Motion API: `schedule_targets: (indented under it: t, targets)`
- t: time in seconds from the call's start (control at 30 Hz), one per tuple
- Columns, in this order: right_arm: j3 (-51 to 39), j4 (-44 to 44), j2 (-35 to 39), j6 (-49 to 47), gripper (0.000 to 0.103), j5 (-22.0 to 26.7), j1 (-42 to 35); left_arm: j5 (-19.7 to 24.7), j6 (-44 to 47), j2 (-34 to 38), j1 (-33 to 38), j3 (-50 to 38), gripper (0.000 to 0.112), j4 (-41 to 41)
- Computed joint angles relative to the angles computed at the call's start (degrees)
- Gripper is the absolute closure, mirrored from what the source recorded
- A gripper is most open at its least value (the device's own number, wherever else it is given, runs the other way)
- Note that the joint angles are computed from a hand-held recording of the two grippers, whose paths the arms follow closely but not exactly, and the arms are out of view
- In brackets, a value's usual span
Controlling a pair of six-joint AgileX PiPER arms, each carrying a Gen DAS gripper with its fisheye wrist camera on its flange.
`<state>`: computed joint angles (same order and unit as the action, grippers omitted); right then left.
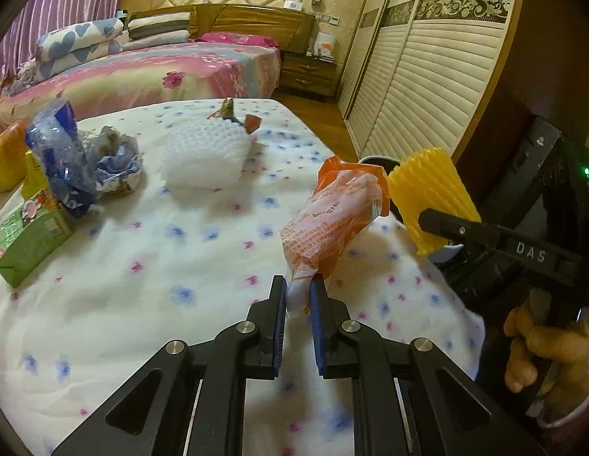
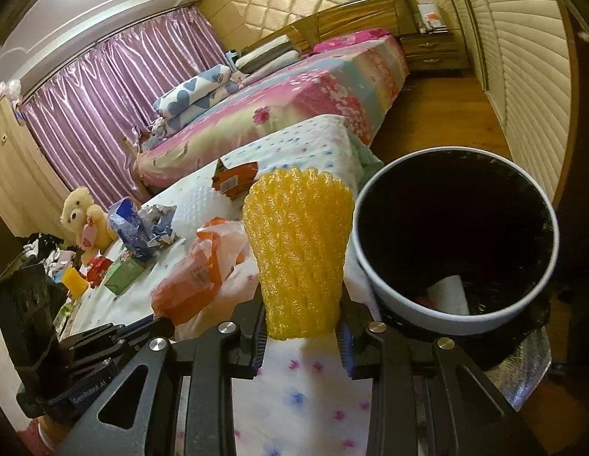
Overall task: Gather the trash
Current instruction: 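Carry the yellow sleeve and orange-wrapped bag over the trash bin with both tools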
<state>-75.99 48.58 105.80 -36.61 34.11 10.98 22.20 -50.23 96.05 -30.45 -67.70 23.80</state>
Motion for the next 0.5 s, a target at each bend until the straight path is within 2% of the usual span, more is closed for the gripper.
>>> schedule_targets:
  t: [0.5]
  targets:
    - [2.7,1.1,-1.4,-1.6,0.072,-1.2,-3.9,2.6,1.8,7.8,-2.0,-10.7,0.101,-1.9]
